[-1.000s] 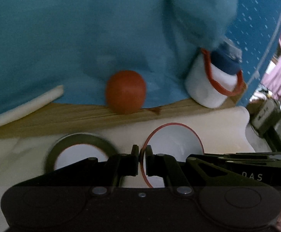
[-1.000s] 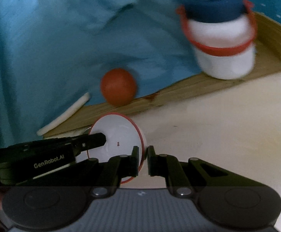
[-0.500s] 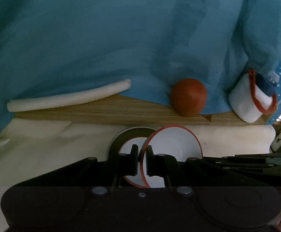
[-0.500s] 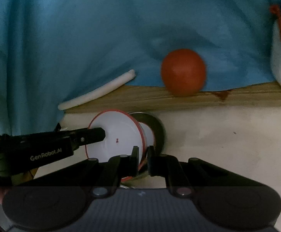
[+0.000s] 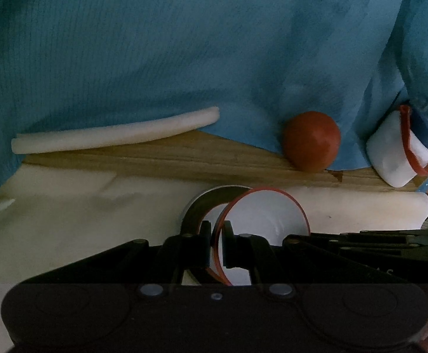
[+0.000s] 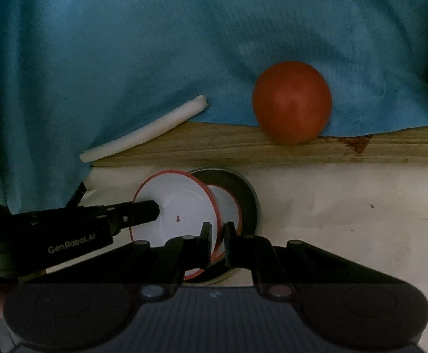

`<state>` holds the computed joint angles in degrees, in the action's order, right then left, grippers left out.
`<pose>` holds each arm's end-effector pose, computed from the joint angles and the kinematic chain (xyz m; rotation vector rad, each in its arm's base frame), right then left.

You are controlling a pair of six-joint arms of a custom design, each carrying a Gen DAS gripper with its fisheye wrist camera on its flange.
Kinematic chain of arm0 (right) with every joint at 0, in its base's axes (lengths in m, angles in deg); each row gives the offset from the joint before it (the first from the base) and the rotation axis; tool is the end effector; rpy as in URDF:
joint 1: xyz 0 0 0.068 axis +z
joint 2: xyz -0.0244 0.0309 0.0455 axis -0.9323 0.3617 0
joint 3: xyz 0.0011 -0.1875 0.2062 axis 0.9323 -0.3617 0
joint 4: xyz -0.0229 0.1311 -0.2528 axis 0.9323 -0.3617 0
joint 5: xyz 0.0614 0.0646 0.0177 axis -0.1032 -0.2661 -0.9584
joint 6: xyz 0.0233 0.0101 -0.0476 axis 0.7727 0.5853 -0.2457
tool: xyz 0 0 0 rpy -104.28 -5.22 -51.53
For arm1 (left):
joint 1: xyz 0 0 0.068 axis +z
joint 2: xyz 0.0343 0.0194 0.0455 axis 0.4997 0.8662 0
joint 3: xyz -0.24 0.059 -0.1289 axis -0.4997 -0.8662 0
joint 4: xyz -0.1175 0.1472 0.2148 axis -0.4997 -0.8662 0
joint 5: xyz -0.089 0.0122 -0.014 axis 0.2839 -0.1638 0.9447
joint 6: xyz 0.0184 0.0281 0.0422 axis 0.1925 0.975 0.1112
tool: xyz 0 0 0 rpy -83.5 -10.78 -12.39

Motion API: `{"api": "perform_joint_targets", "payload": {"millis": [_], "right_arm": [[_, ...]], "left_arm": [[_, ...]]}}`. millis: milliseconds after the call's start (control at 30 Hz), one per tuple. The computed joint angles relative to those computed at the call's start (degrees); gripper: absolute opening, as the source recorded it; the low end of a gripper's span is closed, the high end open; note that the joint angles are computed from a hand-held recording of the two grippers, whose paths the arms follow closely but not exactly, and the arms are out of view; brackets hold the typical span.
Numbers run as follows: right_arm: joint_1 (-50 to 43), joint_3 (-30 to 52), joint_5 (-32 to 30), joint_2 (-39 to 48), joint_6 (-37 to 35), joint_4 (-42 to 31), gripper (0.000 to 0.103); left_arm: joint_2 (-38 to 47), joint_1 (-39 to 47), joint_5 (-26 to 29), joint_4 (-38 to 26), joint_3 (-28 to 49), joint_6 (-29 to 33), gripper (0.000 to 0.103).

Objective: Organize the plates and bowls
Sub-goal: 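Lower the second white bowl into the stacked bowls and open both grippers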

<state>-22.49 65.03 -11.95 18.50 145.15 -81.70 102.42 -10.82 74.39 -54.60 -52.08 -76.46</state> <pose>0.1799 0.1718 0.1885 0.3966 2.4240 0.4274 0.2019 -0.1776 0.1729 0.5797 2.4124 -0.5263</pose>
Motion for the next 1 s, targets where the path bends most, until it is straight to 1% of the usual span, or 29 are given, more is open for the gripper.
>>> {"api": "perform_joint_targets", "payload": {"millis": [233, 433, 733, 1000], "right_arm": [[-0.1, -0.3, -0.4, 0.9, 0.7, 0.7, 0.009], [-0.5, -0.3, -0.5, 1.6, 0.5, 1.3, 0.01], [-1.6, 0.2, -1.6, 2.8, -0.8, 1.5, 0.011], [-1.6, 0.3, -1.6, 3.4, -1.1, 1.8, 0.011]], "left_arm": [[2.0, -0.1, -0.2, 0.8, 0.4, 0.2, 0.006], [3.2, -1.0, -1.6, 0.8, 1.1, 0.5, 0.006], [5.3, 0.0, -0.5, 0.8, 2.0, 0.0, 0.006], [6.3, -0.4, -0.9, 0.3, 2.6, -0.2, 0.006]]}}
